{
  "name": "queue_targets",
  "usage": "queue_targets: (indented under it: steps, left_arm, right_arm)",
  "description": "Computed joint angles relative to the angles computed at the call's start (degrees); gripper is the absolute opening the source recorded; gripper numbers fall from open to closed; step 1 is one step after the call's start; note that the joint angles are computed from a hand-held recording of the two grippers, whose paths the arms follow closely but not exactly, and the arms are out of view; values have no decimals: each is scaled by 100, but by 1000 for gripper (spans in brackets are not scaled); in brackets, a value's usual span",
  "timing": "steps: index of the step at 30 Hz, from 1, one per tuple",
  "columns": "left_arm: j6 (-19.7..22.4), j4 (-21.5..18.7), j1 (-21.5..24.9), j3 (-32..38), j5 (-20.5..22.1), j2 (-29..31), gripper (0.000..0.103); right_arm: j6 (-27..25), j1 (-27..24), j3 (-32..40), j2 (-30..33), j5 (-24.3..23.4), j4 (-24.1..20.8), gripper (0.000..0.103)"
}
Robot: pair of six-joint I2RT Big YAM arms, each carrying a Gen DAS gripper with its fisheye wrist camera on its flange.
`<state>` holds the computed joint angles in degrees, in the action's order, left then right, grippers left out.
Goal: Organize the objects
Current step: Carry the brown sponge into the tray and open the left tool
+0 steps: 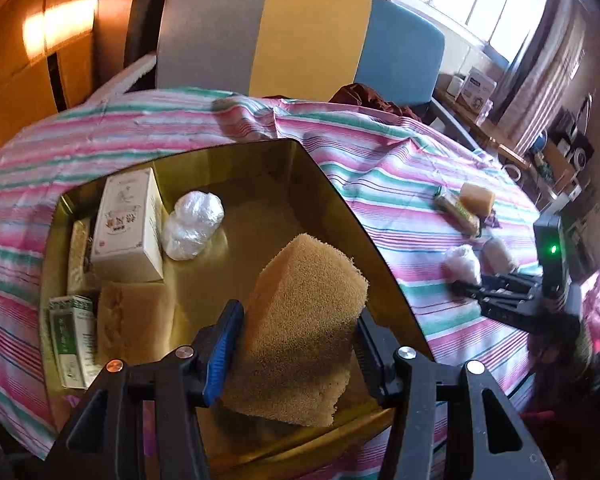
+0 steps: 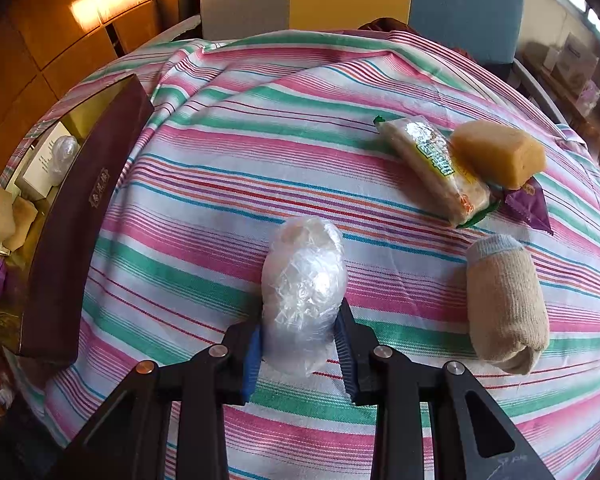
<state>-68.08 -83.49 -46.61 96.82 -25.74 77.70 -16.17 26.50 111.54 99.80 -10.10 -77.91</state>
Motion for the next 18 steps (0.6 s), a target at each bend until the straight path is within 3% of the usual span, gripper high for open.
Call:
queue_targets:
  steps: [2,9,13,18]
  left_arm:
    - [-142,436,190,-255,335,-199,54]
    - [-169,1313,738,-584,993,-388,54]
    - [15,1297,1059,-386,947,-143,54]
    - [-128,1335,1582,-366,1259,41,54]
  right_arm:
    - [-1,2,9,3,-1,-7,33]
    - [-24,2,32,10,13,-21,33]
    - [-47,-11,77,33,10,-47,33]
    - [-58,-16,101,44,8,-65,33]
